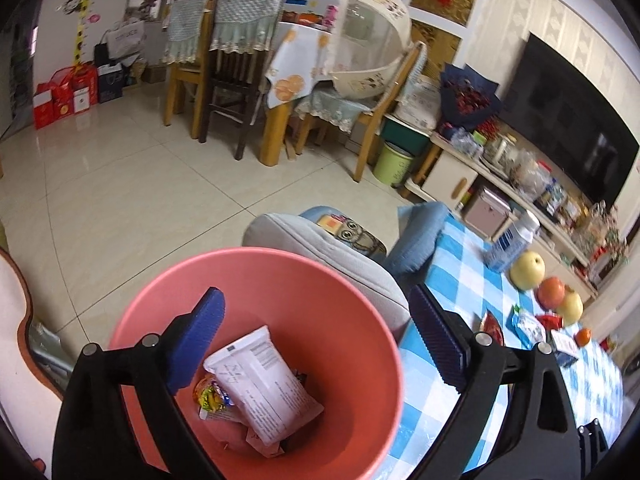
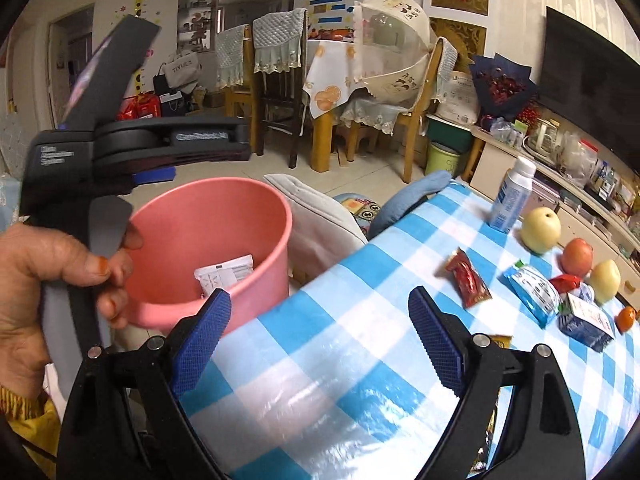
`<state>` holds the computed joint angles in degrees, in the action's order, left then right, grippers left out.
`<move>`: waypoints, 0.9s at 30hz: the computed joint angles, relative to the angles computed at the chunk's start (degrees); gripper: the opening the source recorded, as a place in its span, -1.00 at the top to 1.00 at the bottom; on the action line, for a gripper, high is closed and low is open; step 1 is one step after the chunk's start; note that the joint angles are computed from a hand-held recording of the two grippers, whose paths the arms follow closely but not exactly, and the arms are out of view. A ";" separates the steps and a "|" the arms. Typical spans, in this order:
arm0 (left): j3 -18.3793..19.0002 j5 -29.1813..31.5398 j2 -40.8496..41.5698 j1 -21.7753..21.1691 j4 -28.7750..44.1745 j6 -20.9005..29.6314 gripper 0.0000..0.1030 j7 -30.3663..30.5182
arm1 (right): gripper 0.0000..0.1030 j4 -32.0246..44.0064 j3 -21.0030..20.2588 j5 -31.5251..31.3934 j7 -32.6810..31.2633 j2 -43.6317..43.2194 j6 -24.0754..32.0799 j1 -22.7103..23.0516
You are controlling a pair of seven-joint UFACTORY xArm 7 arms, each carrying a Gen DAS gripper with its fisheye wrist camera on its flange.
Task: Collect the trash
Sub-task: 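Move both tools back over the table toward the red wrapper and coffee stick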
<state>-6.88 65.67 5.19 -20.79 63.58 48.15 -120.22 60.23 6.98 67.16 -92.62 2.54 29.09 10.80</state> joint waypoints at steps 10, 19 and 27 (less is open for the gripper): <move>1.24 -0.95 6.52 -3.07 8.02 0.50 -0.82 7.39 | -0.82 -2.22 -2.32 -0.84 -0.92 -1.68 3.01 -2.33; 3.41 -3.15 11.95 -6.36 14.52 0.72 -0.82 13.72 | -0.82 -1.58 -3.77 -0.97 -0.64 -1.32 5.77 -4.64; 5.30 -5.26 17.06 -9.11 21.22 0.56 -0.82 20.69 | -0.82 -0.18 -4.85 0.17 -0.80 -0.37 8.69 -7.44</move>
